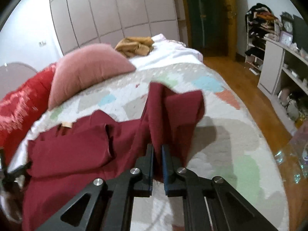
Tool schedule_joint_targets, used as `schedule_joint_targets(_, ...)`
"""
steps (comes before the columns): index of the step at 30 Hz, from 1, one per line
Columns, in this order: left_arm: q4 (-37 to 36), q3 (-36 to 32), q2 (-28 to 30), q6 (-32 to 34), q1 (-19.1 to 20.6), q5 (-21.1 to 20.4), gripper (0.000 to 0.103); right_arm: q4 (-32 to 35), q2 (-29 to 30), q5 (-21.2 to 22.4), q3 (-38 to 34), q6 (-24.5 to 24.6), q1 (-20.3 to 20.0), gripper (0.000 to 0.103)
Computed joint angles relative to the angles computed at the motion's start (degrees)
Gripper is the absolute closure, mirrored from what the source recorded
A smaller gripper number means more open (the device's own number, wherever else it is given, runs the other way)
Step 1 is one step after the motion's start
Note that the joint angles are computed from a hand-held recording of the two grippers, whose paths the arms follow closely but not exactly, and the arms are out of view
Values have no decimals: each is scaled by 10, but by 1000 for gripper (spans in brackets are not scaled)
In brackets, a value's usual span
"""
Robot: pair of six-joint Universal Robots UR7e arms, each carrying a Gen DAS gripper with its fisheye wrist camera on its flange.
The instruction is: Fold small clothes
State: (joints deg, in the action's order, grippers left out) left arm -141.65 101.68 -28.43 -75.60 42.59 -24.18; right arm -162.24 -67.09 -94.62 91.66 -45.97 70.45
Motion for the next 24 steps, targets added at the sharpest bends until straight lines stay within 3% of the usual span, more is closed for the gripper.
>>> schedule_joint_targets(6,-1,1,0,-1,-1,0,1,-81,-10,-89,12,-52,5,96)
schedule_joint_targets(9,-3,0,0,3,1,0,1,-213,-5,-129,33,-134,9,96)
schedule_joint_targets(12,-3,1,0,2,0,0,1,-384,-7,-115,65,-240,1,96)
schedule_joint_targets(14,-3,1,0,2,0,0,1,-439,-27,-75,92,-267,-19,96)
schedule_joint_targets(16,-3,1,0,1,0,0,1,-443,-48,-49,114,-269,-41,96)
schedule_joint_targets(19,-3,1,1,1,-1,0,1,-412,-57,-83,115,-274,-70,96)
schedule_joint_targets(21,-5,1,1,3,0,1,1,-341,-73,-112,107,-236,-90,96)
schedule_joint_targets(24,-6,1,1,4,1,2,1,-183,-148,-28,118,-117,-144,94)
